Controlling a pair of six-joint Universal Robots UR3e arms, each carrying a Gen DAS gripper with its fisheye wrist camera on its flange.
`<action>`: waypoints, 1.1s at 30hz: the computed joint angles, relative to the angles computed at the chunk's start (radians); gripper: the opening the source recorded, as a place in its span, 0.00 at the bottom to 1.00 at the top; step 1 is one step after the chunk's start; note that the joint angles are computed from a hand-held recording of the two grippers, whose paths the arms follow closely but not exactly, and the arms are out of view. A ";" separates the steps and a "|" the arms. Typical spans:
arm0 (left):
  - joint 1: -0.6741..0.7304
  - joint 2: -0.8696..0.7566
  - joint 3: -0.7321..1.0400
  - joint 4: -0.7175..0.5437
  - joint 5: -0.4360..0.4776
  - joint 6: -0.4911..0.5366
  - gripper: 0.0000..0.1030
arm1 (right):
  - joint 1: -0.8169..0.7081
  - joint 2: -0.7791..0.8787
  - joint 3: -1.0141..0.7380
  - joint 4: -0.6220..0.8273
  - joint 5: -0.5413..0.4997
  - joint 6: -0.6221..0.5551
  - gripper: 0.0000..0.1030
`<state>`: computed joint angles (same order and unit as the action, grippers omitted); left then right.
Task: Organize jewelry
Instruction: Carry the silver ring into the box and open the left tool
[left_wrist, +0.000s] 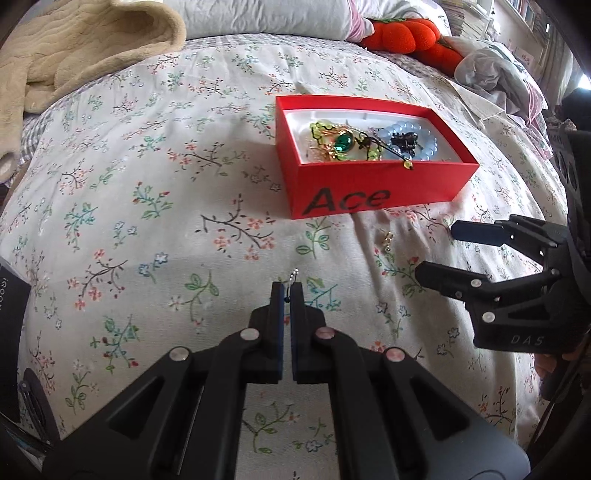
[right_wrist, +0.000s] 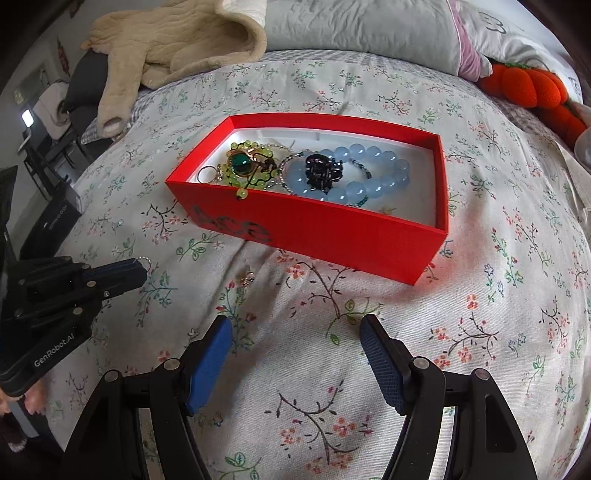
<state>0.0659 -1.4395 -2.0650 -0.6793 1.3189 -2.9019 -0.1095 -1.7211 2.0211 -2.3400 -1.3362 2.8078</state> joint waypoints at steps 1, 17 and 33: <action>0.010 0.006 -0.001 -0.007 -0.004 0.006 0.03 | 0.016 0.010 0.003 -0.018 -0.005 0.005 0.71; 0.105 0.087 -0.013 -0.104 -0.093 0.053 0.03 | 0.175 0.159 0.028 -0.320 -0.134 0.082 0.43; 0.108 0.065 -0.004 -0.104 -0.089 0.034 0.04 | 0.181 0.201 -0.003 -0.314 -0.106 0.017 0.10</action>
